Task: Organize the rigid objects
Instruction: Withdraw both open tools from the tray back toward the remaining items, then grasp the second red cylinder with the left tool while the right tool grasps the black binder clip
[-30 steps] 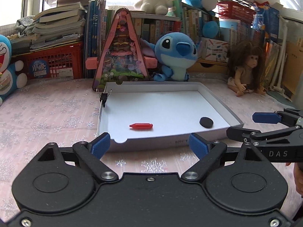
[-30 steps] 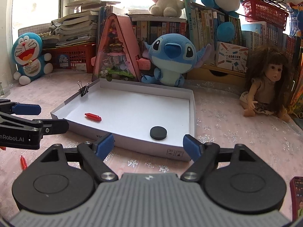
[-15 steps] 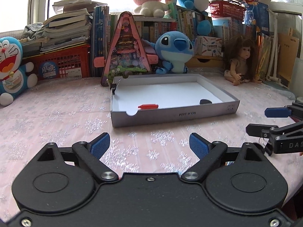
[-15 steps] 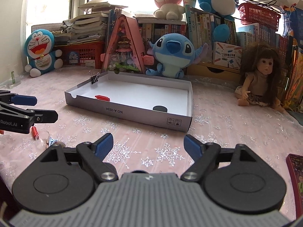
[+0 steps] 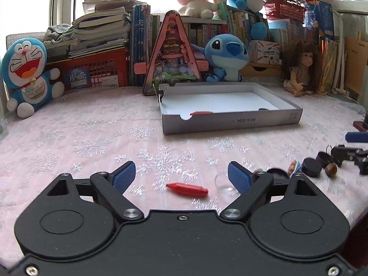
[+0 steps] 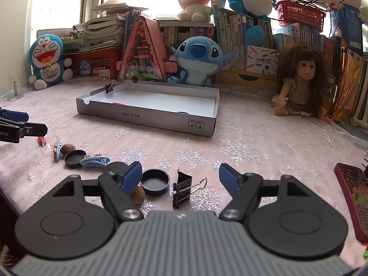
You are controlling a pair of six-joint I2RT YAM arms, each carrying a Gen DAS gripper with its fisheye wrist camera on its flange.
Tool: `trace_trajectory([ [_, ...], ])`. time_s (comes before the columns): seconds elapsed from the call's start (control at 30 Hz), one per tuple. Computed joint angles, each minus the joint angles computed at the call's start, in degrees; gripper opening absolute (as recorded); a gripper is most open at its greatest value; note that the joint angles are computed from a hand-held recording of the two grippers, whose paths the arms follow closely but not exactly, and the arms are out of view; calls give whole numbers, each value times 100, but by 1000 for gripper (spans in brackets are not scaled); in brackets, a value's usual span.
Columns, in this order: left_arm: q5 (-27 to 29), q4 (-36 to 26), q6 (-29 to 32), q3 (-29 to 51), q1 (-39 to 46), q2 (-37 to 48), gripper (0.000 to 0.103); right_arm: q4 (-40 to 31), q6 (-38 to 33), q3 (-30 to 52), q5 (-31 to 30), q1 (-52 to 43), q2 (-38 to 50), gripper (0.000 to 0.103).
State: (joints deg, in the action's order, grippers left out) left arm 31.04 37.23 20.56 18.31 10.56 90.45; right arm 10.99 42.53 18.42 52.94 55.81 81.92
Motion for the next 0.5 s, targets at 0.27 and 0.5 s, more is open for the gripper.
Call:
trace_trajectory([
  [0.27, 326, -478, 355, 132, 364, 138, 68, -595, 518, -145, 108, 74, -268, 68],
  [0.5, 55, -41, 469, 96, 6, 398, 67, -565, 574, 7, 91, 18, 135, 59],
])
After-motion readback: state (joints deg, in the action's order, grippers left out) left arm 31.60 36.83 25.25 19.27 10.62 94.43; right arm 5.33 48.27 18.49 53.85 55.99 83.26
